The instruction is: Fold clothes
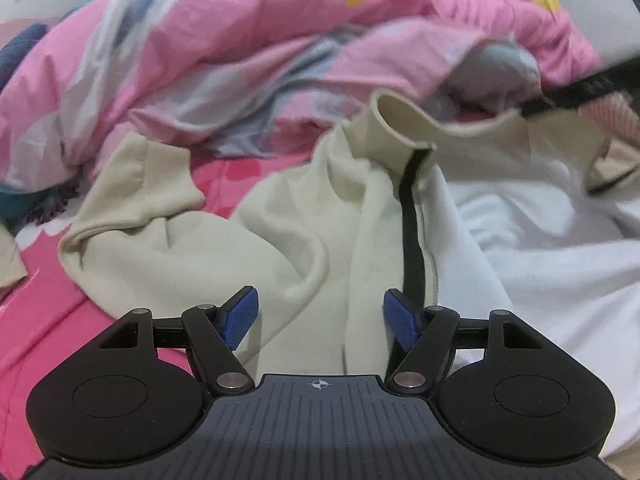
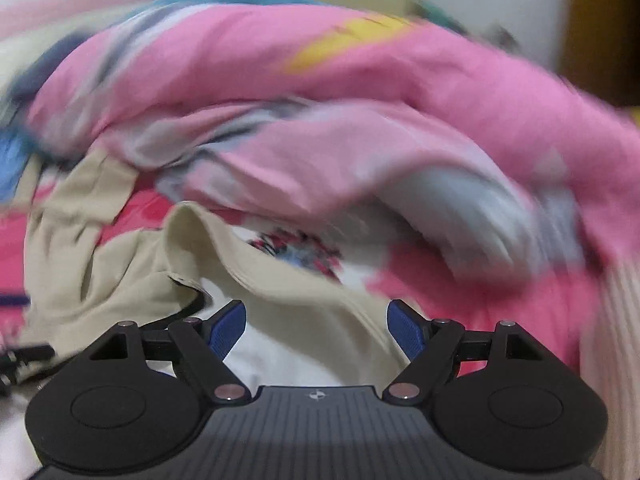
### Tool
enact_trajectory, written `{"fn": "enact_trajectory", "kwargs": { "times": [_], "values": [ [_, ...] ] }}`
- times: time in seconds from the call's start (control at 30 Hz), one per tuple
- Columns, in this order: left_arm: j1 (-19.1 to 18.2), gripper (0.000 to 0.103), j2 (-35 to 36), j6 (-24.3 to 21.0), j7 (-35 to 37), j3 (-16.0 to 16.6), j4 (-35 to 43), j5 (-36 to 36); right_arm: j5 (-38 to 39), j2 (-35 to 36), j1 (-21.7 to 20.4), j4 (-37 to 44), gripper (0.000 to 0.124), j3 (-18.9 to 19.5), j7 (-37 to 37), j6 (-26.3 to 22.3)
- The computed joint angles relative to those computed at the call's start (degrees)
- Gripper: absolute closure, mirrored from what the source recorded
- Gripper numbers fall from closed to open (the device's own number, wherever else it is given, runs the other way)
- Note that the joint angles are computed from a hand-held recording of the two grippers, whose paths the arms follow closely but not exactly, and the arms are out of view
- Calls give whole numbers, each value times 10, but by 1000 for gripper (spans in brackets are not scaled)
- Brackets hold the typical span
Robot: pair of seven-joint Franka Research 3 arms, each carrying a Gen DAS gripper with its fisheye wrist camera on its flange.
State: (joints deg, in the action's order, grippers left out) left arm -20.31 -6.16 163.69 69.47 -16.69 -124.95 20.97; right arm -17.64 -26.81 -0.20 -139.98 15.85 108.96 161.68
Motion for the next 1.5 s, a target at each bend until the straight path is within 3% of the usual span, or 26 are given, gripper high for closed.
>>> {"fn": "enact_trajectory", "kwargs": {
  "times": [0.07, 0.13, 0.23, 0.3, 0.37, 0.43, 0.5, 0.53, 0.57, 0.6, 0.63, 0.73, 0.83, 0.93, 1.03, 1.1, 1.17, 1.2, 1.23, 1.27, 1.33, 1.43, 1.5],
  "values": [
    [-5, 34, -5, -3, 14, 0, -8, -8, -38, 39, 5, 16, 25, 0, -61, 34],
    [-12, 34, -15, 1, 34, 5, -22, -29, -49, 74, 17, 28, 23, -10, -108, 58],
    [-48, 34, -43, 5, 116, 41, -49, -151, -52, 119, 23, 59, 23, -22, -138, 52],
    [-82, 33, -53, -2, 190, 72, -55, -256, -12, 152, 51, 91, 23, -49, -169, 20],
    [-90, 33, -51, -15, 226, 75, -53, -301, 90, 185, 97, 132, 23, -86, -227, -36],
    [-85, 33, -47, -25, 243, 68, -49, -320, 143, 212, 118, 161, 24, -99, -249, -73],
    [-61, 33, -37, -21, 211, 44, -49, -280, 131, 232, 127, 175, 24, -99, -222, -78],
    [-55, 39, -36, -9, 198, 38, -54, -274, 106, 239, 129, 176, 25, -98, -191, -69],
    [-47, 44, -38, 2, 181, 32, -59, -261, 85, 240, 132, 171, 34, -98, -160, -54],
    [-40, 60, -40, 8, 165, 27, -63, -243, 83, 236, 136, 165, 44, -99, -147, -40],
    [-36, 72, -42, 11, 155, 24, -65, -229, 79, 231, 139, 159, 65, -99, -133, -31],
    [-15, 88, -44, 14, 111, 7, -63, -162, -24, 210, 132, 144, 102, -84, -38, -22],
    [36, 93, -44, 18, 2, -31, -53, -13, -155, 181, 106, 129, 108, -59, 81, -8],
    [57, 94, -31, 20, -64, -38, -25, 77, -270, 147, 65, 119, 111, -33, 193, 19],
    [86, 94, -6, 18, -167, -57, 31, 235, -407, 122, 12, 134, 111, 4, 328, 23],
    [89, 94, 19, 5, -233, -64, 74, 339, -471, 124, -1, 157, 111, 12, 387, 4],
    [79, 95, 43, -20, -283, -63, 113, 423, -476, 138, 9, 179, 110, 4, 398, -15],
    [72, 96, 51, -31, -291, -58, 124, 438, -459, 147, 18, 185, 109, -7, 391, -13],
    [65, 96, 57, -39, -293, -51, 132, 444, -443, 155, 26, 189, 98, -20, 388, -9],
    [60, 96, 61, -45, -294, -43, 137, 446, -427, 162, 34, 193, 77, -32, 384, -4],
    [53, 96, 59, -60, -294, -22, 136, 441, -418, 157, 40, 181, 52, -51, 401, 19],
    [48, 96, 58, -92, -288, 7, 140, 431, -452, 112, 21, 141, 52, -53, 450, 26],
    [52, 96, 50, -108, -278, 20, 134, 413, -414, 70, 17, 100, 52, -68, 433, 40]
  ]
}}
